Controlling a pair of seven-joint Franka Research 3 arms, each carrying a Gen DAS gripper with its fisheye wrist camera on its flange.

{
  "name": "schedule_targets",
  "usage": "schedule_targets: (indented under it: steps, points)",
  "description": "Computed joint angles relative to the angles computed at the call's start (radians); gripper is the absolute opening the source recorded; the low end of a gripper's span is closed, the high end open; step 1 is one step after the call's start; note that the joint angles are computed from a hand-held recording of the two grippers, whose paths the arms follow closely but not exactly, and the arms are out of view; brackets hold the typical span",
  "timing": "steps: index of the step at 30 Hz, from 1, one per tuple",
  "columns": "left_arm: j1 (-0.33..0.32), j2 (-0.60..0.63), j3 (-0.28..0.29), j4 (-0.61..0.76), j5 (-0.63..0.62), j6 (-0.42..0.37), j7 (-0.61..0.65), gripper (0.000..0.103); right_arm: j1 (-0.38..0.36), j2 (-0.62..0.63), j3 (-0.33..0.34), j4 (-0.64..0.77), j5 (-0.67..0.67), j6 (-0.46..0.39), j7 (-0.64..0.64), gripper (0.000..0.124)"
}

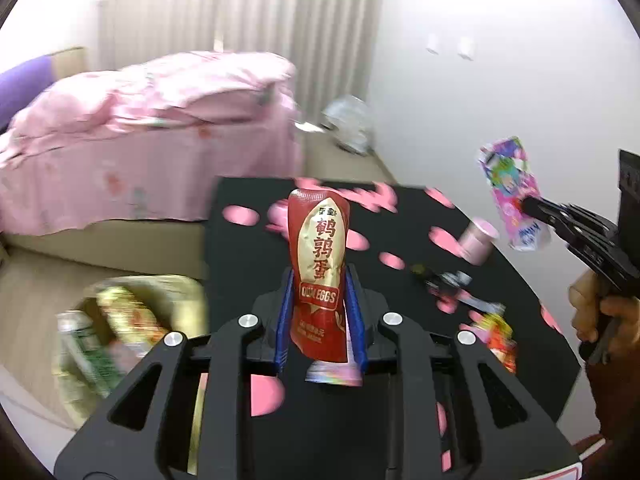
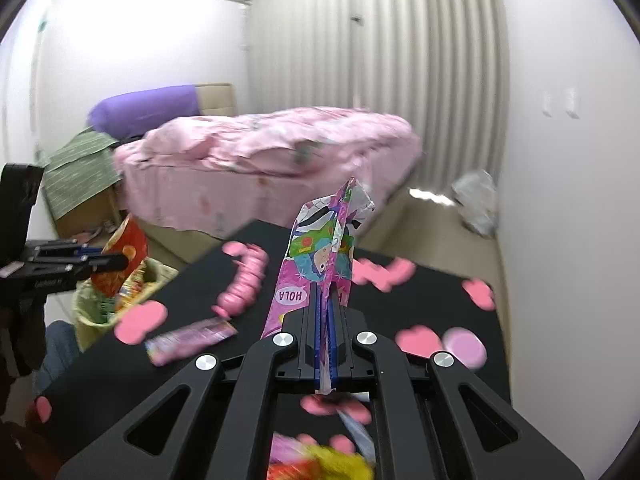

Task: Collect trash
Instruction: 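Carry the red pouch and HOLA wrapper to the trash bag and release both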

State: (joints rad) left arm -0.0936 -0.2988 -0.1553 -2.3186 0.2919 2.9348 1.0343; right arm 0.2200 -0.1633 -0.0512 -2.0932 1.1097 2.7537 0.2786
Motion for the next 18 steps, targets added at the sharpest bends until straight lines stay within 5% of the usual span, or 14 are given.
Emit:
schedule_targets:
  steps: [10, 15, 18]
  points:
    - [0.224, -0.233, 0.027, -0.178, 0.115, -0.062, -0.173, 0.025, 0.062, 0.098, 0.081, 0.153, -0.106, -0.153, 0.029, 0.005]
    - [0.229, -0.275, 0.114, -0.252, 0.062, -0.077, -0.143, 0.026, 0.087, 0.193, 0.129, 0.258, -0.201, -0.230, 0.097, 0.005]
    - [0.164, -0.265, 0.195, -0.292, -0.023, -0.037, -0.078, 0.026, 0.105, 0.276, 0.158, 0.343, -0.286, -0.288, 0.187, 0.005]
